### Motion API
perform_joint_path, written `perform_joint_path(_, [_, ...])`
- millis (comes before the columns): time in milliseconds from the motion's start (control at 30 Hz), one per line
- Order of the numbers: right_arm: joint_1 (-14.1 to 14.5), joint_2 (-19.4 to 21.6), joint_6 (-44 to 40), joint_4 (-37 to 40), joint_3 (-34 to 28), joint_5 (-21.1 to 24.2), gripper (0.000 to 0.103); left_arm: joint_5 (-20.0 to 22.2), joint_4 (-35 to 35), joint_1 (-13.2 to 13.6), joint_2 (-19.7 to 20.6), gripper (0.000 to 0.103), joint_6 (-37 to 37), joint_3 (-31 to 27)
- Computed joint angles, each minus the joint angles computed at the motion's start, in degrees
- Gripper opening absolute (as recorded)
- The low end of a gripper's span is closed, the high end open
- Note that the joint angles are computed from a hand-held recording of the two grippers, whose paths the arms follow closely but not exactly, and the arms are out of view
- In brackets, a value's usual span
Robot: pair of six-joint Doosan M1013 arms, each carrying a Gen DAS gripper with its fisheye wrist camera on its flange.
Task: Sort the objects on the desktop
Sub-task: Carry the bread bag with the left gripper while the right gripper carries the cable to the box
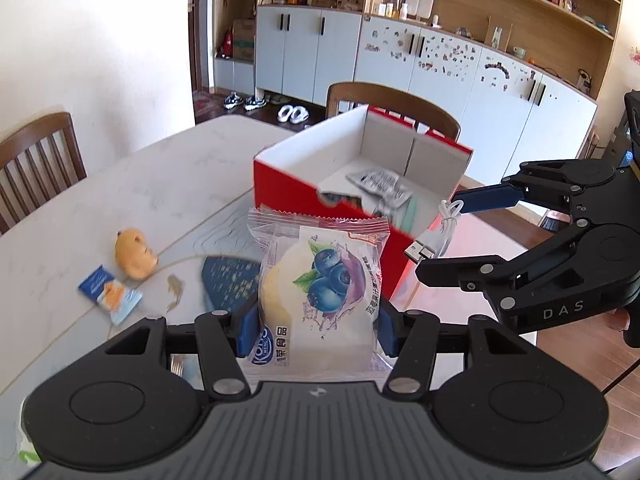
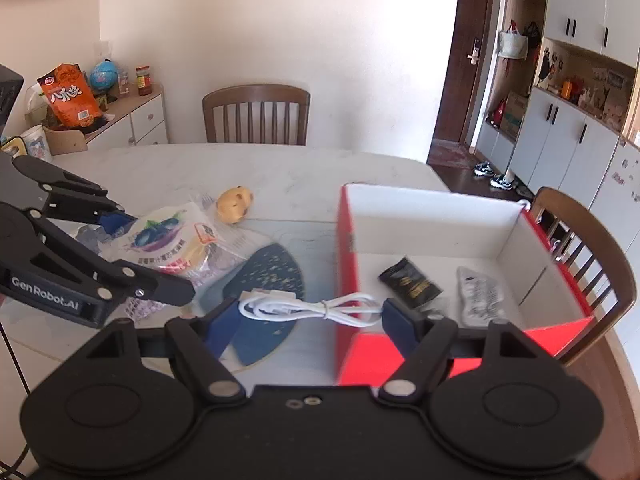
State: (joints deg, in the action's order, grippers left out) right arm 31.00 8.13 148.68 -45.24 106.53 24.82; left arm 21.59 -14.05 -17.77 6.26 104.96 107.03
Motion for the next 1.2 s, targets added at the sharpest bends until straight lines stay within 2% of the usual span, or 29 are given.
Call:
perform_joint_path(367, [-4.53, -1.66, -5.25, 2.3, 1.67, -2.54, 0.077, -0.23, 5.98, -2.74, 3.32, 0.055, -6.09, -4.5])
perform_joint_path(600, [-8.3, -2.21, -11.4, 5.9, 2.69, -4.98, 0.077, 0.03, 10.96, -4.28, 6.03, 0.055, -11.17, -7.7])
perform_joint_path(733, [-10.37, -2.14, -15.92, 9.0, 3.06, -6.16, 0.077, 0.6, 11.5, -4.67, 7.91, 0.055, -12.36, -9.81])
perform_joint_path(1200, [-16.49, 0.25, -33.08, 23.52, 2.35, -7.4, 0.077, 6.91, 10.34, -5.27, 16.61, 0.055, -10.49, -21.23])
